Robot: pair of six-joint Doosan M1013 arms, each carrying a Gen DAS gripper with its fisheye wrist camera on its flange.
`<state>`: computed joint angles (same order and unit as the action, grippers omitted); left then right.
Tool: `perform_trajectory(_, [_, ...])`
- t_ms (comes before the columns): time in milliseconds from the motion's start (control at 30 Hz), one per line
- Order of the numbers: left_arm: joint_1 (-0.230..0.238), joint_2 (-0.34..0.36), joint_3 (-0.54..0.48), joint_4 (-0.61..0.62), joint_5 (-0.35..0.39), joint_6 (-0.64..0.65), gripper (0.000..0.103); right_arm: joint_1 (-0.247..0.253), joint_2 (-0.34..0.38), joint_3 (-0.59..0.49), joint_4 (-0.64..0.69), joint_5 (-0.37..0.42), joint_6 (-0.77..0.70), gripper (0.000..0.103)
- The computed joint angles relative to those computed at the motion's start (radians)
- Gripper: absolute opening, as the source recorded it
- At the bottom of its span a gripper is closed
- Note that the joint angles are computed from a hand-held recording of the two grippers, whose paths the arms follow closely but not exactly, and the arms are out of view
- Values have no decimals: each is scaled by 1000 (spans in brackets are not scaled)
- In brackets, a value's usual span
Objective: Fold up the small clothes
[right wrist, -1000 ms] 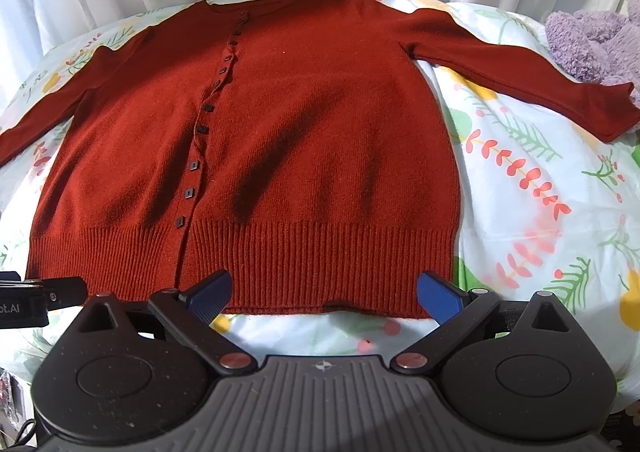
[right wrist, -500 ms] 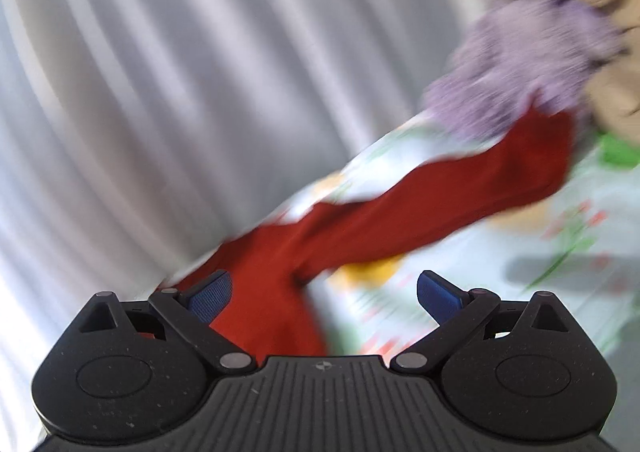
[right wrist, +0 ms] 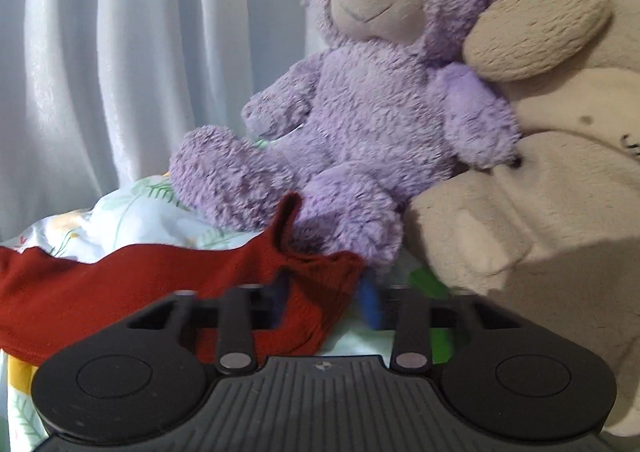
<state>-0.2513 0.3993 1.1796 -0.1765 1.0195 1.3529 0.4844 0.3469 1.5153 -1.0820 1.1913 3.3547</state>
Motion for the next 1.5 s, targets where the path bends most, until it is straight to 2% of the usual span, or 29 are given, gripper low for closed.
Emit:
perform_trajectory(100, [9, -3, 9, -76, -61, 80, 103, 25, 9, -21, 7, 19, -53, 6])
perform_trajectory(200, [21, 17, -18, -182, -80, 155, 102, 56, 10, -65, -29, -49, -93, 6])
perform_trajectory(300, [45, 48, -56, -371, -95, 251, 102, 76, 24, -147, -74, -243, -139, 6])
perform_trajectory(367, [62, 78, -89, -497, -91, 305, 102, 84, 48, -218, -74, -398, -162, 6])
perform_trajectory(467, [78, 120, -136, -599, -82, 331, 102, 87, 95, -303, -45, -661, -185, 10])
perform_trajectory(500, [84, 133, -148, -620, -70, 338, 102, 84, 108, -319, 7, -759, -213, 21])
perform_trajectory(533, [89, 149, -166, -630, -44, 333, 102, 85, 119, -333, 44, -806, -224, 34])
perform_trajectory(600, [97, 182, -203, -640, 12, 318, 102, 101, 135, -344, 2, -793, -153, 38])
perform_trajectory(700, [101, 223, -245, -618, 75, 264, 101, 110, 136, -331, 131, -750, -173, 38])
perform_trajectory(767, [103, 255, -275, -638, 117, 243, 93, 111, 129, -309, 214, -720, -183, 38])
perform_trajectory(867, [99, 295, -329, -654, 170, 229, 84, 117, 123, -289, 260, -673, -160, 38])
perform_trajectory(933, [92, 320, -369, -637, 205, 228, 81, 122, 120, -279, 248, -663, -103, 38])
perform_trajectory(1000, [87, 345, -402, -618, 235, 203, 74, 126, 120, -271, 222, -657, -45, 38])
perform_trajectory(1033, [88, 349, -398, -636, 222, 212, 72, 128, 120, -269, 214, -652, -28, 38])
perform_trajectory(1100, [84, 362, -416, -627, 219, 185, 61, 135, 122, -272, 208, -636, -15, 38])
perform_trajectory(1133, [80, 370, -431, -607, 226, 164, 50, 136, 124, -275, 206, -630, -12, 38])
perform_trajectory(1200, [79, 379, -449, -588, 233, 164, 42, 141, 124, -275, 209, -612, -3, 38])
perform_trajectory(1233, [78, 382, -457, -582, 234, 174, 31, 141, 125, -277, 217, -603, -3, 38])
perform_trajectory(1267, [78, 394, -477, -581, 253, 178, 14, 140, 126, -278, 230, -598, -6, 38])
perform_trajectory(1300, [79, 408, -497, -586, 280, 169, 5, 140, 129, -280, 241, -592, -7, 38])
perform_trajectory(1433, [85, 415, -513, -602, 277, 155, 5, 136, 142, -294, 299, -561, -47, 38])
perform_trajectory(1500, [98, 401, -510, -668, 239, 193, 5, 133, 153, -309, 333, -533, -82, 38])
